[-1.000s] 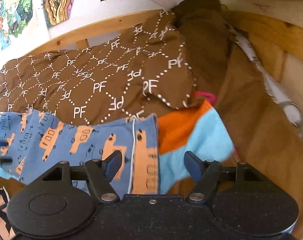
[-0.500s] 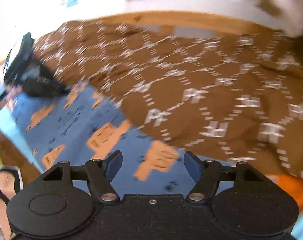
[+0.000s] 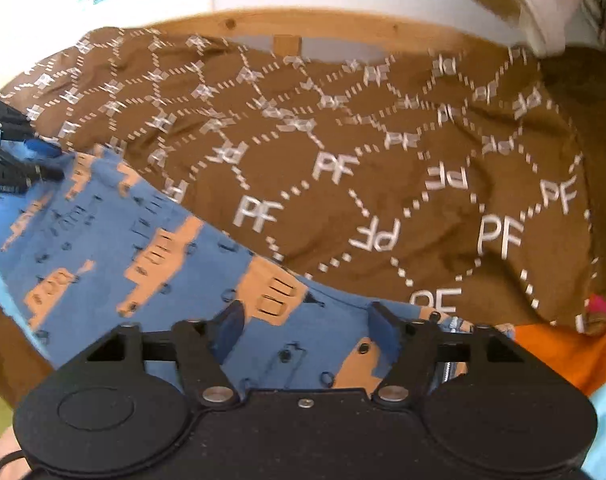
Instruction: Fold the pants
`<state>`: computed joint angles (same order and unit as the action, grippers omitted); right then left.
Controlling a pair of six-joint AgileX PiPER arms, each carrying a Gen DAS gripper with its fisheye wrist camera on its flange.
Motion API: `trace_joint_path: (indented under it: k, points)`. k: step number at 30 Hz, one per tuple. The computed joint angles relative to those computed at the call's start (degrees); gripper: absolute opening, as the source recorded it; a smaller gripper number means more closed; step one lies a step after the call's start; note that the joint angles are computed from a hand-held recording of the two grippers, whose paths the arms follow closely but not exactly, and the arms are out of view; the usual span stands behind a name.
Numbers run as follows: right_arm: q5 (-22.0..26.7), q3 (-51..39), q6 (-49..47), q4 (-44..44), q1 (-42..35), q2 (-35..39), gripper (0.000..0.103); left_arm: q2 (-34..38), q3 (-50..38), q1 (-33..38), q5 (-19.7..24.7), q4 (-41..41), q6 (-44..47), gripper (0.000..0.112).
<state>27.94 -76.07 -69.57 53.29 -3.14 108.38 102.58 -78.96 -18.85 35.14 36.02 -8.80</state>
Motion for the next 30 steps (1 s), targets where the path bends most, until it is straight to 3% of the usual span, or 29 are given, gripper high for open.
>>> trace_joint_path:
  k: [4,6,10,12,15,19,21,24,26,30]
  points:
    - [-1.42,8.20,-2.49,4.25,-0.28,-6.75,0.080,-8.41,10.76,-2.83,-4.93,-5.95,2.26,0.069]
    - [-2.07,11.90,-1.54,5.27,-0.90,-9.63,0.080,-9.12,12.49,-3.30,-5.35,-11.88,5.52,0.069]
    - [-8.54,19.40,4.45,3.67,-1.78,-16.28,0.080,-6.88,14.42,-6.19,-3.03,-6.25,-4.22,0.068]
    - [-10.17,21.27,9.68,0.62,-4.05,-18.61,0.081,-6.54,14.50,-4.86,-3.30,-9.10,-6.08,0.069]
    - [-4.95,18.16,17.69,-5.07,-9.43,-16.38,0.082,-6.68,12.69,-1.76,-1.92,-17.37,-1.78,0.069]
    - [13.21,8.79,12.56,0.73,-15.83,-7.41,0.081,-6.61,11.85,-0.78,-0.98,-17.97,-0.58,0.069]
    - [15.52,6.07,14.79,0.43,-15.36,-4.80,0.080,-6.49,12.47,-1.49,-1.22,-16.04,-2.51,0.069]
    - [18.34,4.55,17.53,4.37,-17.63,-2.88,0.063,-6.47,13.11,-2.58,-1.26,-13.41,-5.44,0.069]
    - [20.43,3.24,20.50,5.59,-20.26,-1.24,0.025,-7.08,13.53,-2.17,-2.92,-14.83,-5.27,0.057]
    - [20.75,3.18,19.29,3.88,-20.78,-1.59,0.017,-8.35,13.35,-0.98,-9.50,-28.08,1.87,0.057]
